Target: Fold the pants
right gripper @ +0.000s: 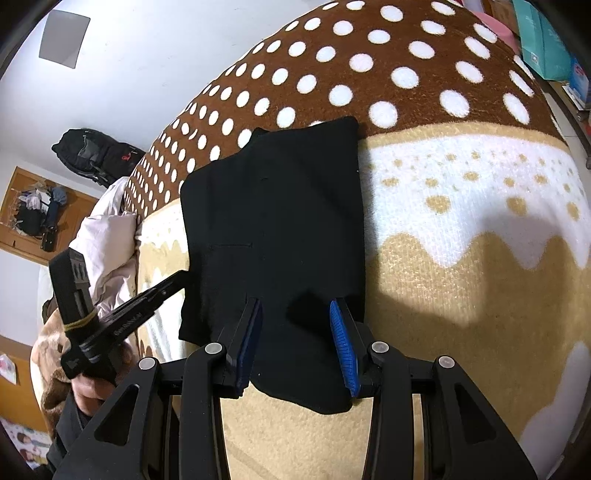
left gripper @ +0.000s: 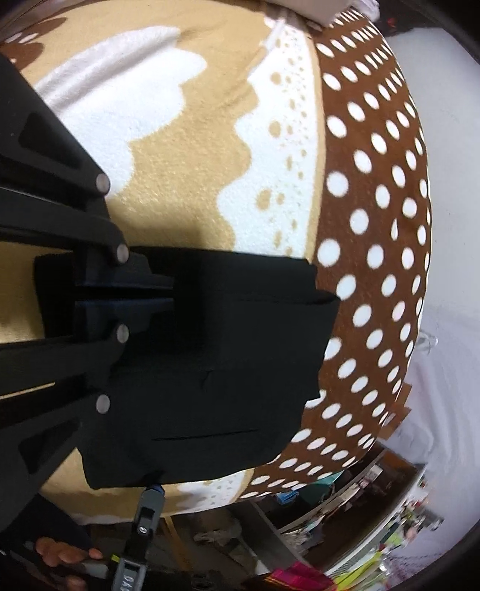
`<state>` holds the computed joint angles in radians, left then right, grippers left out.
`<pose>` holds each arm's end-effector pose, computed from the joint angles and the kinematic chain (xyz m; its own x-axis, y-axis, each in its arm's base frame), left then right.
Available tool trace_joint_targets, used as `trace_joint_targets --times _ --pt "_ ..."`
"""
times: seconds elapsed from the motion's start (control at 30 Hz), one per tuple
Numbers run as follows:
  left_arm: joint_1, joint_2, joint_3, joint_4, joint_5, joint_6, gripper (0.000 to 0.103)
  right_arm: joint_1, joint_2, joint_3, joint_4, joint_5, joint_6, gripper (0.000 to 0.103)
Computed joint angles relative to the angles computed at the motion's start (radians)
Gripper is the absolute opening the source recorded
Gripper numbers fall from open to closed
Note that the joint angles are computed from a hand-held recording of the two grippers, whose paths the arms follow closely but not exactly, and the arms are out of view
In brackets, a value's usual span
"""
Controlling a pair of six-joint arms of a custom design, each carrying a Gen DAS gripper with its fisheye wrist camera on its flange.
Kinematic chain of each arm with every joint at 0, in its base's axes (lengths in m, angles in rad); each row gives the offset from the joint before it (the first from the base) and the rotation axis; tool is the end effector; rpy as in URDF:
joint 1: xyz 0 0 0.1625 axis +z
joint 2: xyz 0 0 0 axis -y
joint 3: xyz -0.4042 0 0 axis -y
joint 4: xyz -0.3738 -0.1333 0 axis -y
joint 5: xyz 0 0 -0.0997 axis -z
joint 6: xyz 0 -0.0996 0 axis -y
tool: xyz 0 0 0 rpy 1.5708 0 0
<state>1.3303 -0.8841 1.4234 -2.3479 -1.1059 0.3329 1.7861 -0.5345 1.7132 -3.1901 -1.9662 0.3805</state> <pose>0.0073 -0.7173 0.2201 -0.7686 0.4127 -0.4888 0.5107 0.8560 -0.0803 0.2252 -0.5854 -0.0176 -0.9414 0.2941 0.1651 0.1684 0.8340 -0.5254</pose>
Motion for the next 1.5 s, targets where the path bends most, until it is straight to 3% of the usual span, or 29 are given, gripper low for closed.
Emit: trace_joint_targets --times 0.13,0.23,0.37,0.53,0.7,0.8,1.1,1.3,1.37,1.5 --pt "-0.019 -0.041 0.066 -0.013 0.061 0.009 0.004 0.018 0.013 -0.016 0.021 -0.023 -0.017 0.039" --pt "-0.015 -0.025 0.070 0.013 0.135 -0.005 0.001 0.034 0.037 -0.065 0.117 -0.076 -0.024 0.039" --pt "-0.004 -0.018 0.054 0.002 0.129 -0.021 0.001 0.061 0.070 -0.140 0.257 -0.166 -0.064 0.039" --pt "-0.014 -0.073 0.099 -0.048 0.095 -0.037 0.001 0.094 0.055 -0.114 0.207 -0.193 -0.077 0.039" --pt "-0.041 -0.130 0.180 -0.079 0.063 -0.017 0.001 0.088 0.077 -0.132 0.315 -0.227 -0.044 0.039" --pt "-0.060 -0.128 0.205 -0.049 0.095 -0.019 0.002 0.099 0.076 -0.139 0.328 -0.242 -0.028 0.039" --pt "-0.104 -0.188 0.305 -0.101 0.093 -0.002 0.002 0.146 0.028 -0.063 0.220 -0.243 -0.044 0.039" --pt "-0.117 -0.192 0.314 -0.130 0.105 0.025 0.002 0.124 0.009 -0.035 0.143 -0.197 -0.063 0.039" --pt "-0.113 -0.184 0.304 -0.127 0.110 0.026 0.003 0.110 0.002 -0.029 0.125 -0.189 -0.062 0.045" --pt "-0.095 -0.158 0.263 -0.109 0.113 0.016 0.013 0.087 -0.010 -0.028 0.128 -0.173 -0.059 0.048"
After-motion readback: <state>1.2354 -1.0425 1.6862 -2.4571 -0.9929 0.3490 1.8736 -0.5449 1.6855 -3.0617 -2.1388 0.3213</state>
